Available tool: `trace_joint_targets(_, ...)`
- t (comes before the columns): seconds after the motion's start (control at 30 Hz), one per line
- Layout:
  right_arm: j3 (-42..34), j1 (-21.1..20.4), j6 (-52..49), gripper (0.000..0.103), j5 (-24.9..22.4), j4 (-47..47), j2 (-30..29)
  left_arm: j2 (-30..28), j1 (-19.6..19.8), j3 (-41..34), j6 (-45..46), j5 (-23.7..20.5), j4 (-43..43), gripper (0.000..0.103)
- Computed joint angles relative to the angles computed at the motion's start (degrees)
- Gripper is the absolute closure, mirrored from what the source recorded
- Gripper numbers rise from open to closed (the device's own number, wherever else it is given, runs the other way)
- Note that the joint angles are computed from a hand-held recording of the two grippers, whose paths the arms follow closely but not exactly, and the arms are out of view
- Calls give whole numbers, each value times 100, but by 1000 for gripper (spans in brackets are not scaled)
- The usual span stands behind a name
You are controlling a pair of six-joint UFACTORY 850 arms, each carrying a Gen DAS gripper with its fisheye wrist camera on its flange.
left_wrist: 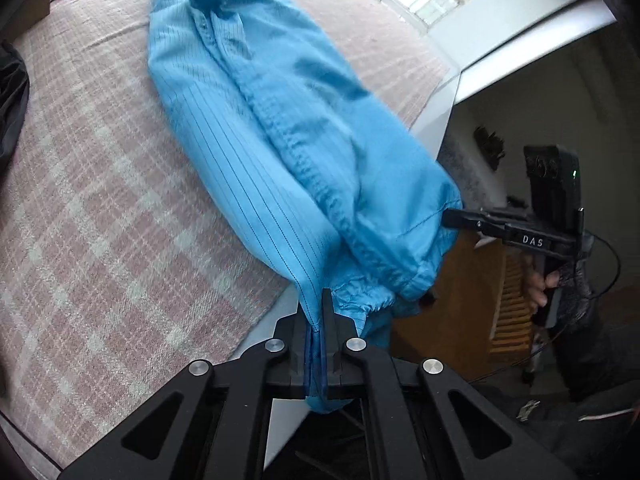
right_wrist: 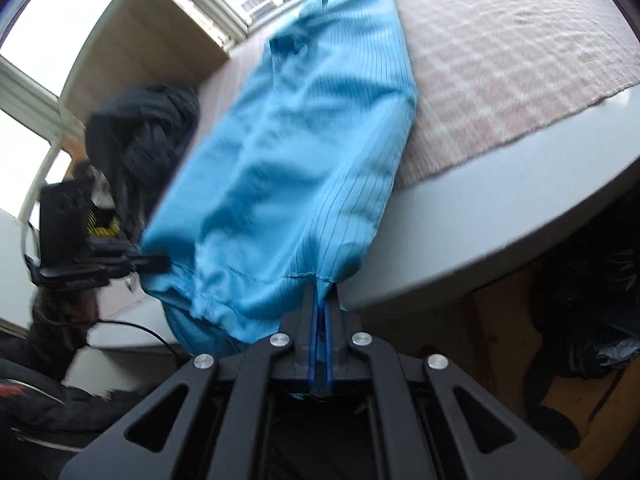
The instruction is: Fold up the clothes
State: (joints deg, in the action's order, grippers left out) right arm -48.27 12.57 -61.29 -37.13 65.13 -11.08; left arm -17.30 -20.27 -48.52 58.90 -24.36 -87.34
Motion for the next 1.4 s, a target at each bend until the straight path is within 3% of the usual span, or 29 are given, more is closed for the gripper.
trace_joint_targets(0.2,-614,-312,-154,100,-796,570,-89,257,578,-86,213,-784,-463,101)
trace_joint_targets(0.23,-794,-382,-122,100,-960,604,-203,241,636,-162,131,-755,-557,101)
trace_joint_targets(0.3,-1214,-404,75,100,-1188,683,-527,-150,370,-609,280,-669,-1068,101)
trace_joint_targets(0.47,-2926,-412,799,100,-1632,240,-1801,-787,610,-1472,134,-296,-1117,101)
trace_joint_targets(0.57,-4354,-284,1652,100,-1708,-681,-2804,-1688,670,-2698,-1509,175,435,101)
trace_joint_targets(0.67,-6039,25,2805,98,-1648,-2297,-3899,-2679,668,-3910,-3233,470,2234,98)
trace_joint_targets(0.8,-8195,183,3801,85,-2350,-3442,-5199,-3644,763,-5216,-5501,13,4481,94)
trace_joint_targets(0.9,-8903,101,3849,81,-2816,-3442,-5569,-3770,846,-5492,-5640,-292,4607,89)
trace_joint_targets(0.97,-8631,72,3705,81,-2668,-3487,-5352,-3729,882,-5488,-5653,-427,4657,87)
trace_joint_targets(1.07,-7271,164,2825,81,-1789,-3480,-4428,-3572,932,-5305,-5482,-567,4749,77)
trace_joint_targets(1.13,-6572,250,2240,81,-1506,-3268,-3940,-3583,933,-5303,-5462,-678,4873,76)
trace_joint_targets(1.2,-6247,319,1612,81,-1721,-2801,-3717,-3528,982,-5201,-5322,-732,4731,76)
trace_joint_targets(1.27,-6231,477,1210,81,-2221,-2558,-3785,-3493,1027,-5150,-5148,-767,4573,75)
trace_joint_targets(1.33,-6343,747,1092,81,-2548,-2718,-4010,-3465,1072,-5113,-4978,-805,4426,75)
trace_joint_targets(1.4,-6461,1028,1055,81,-2540,-3010,-4248,-3462,1082,-5117,-4899,-846,4407,75)
